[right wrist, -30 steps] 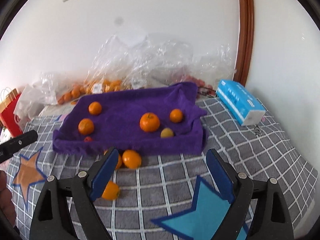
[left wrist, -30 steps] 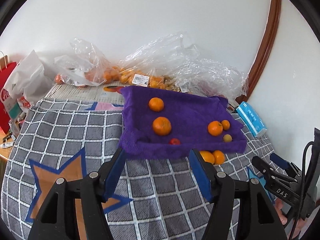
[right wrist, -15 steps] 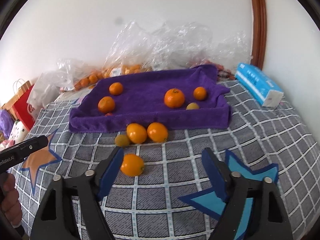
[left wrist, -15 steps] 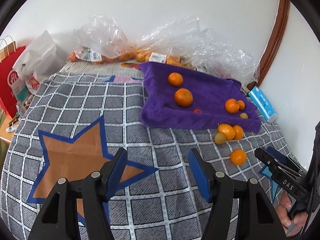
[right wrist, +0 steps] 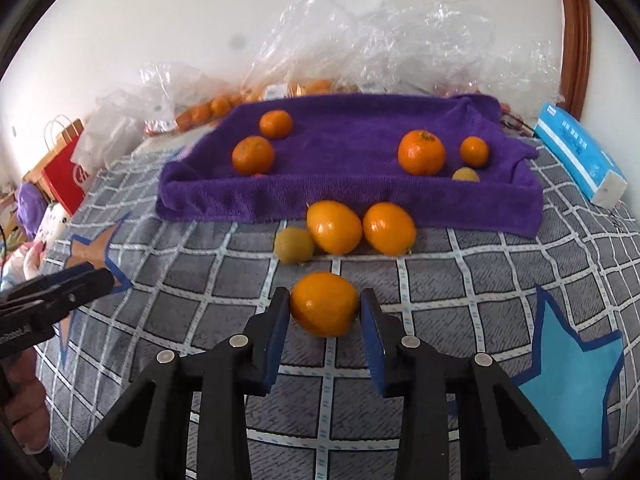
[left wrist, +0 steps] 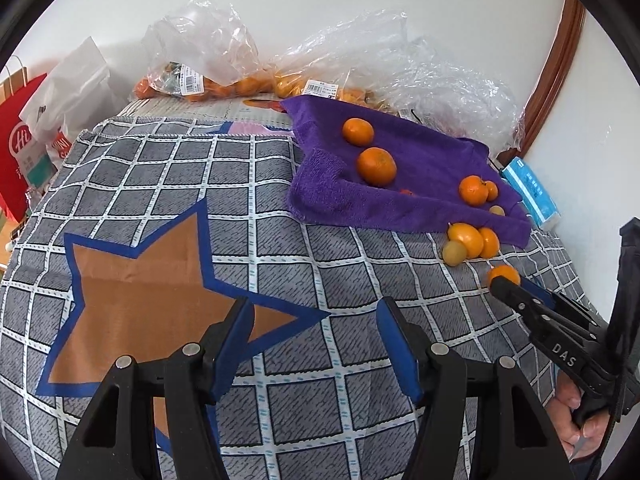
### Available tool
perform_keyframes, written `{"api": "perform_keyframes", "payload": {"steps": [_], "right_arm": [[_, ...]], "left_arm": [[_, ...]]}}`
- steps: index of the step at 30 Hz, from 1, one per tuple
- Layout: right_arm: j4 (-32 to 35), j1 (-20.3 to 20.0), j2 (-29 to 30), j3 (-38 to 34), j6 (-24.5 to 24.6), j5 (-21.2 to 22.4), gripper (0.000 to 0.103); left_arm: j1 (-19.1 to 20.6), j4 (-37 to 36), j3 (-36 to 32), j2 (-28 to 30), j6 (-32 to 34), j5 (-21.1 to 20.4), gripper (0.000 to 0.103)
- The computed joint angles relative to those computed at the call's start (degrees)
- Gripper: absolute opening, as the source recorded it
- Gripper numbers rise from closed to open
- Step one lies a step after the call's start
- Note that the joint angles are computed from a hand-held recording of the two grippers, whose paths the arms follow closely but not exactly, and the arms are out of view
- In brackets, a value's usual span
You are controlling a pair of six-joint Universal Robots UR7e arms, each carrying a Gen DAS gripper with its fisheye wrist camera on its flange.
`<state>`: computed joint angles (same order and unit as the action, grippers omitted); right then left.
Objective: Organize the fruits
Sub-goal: 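Grasp an orange with the right tool while the left tool approaches a pale fruit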
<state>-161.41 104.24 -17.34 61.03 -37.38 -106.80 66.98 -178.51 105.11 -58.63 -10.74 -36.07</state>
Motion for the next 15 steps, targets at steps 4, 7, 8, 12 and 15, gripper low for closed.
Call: {"api": "perform_keyframes", "payload": {"steps": [4,7,8,12,15], "right_arm": [[-2.79,-0.55,-1.24,1.21,-0.4,-0.1,0.035],[-3.94,-1.53,-1.54,0.85,-0.75,-1.3,0.036],[-4.82,-1.82,-1.52,0.69,-0.75,-2.37,0.036],[-7.76,-3.07,-2.62,1.55,-0.66,-3.88,0.036],[-8.32,-4.01,-3.81,2.29,0.25,-2.69,0.036]], "left_arm": [[0.09,2.77,-2.77,1.73,-0.09,-1.21,0.061],[-0.17,4.06,-5.29,4.04,1.2,-1.92,0.06],[-0.32,4.63,-6.27,5.02,1.68,-1.91,0.06],[-0.75,7.6,-9.65,7.75,2.53,-3.1,0.058],[-0.93,9.4,-13.49,10.51,4.42,-3.43,0.053]]}}
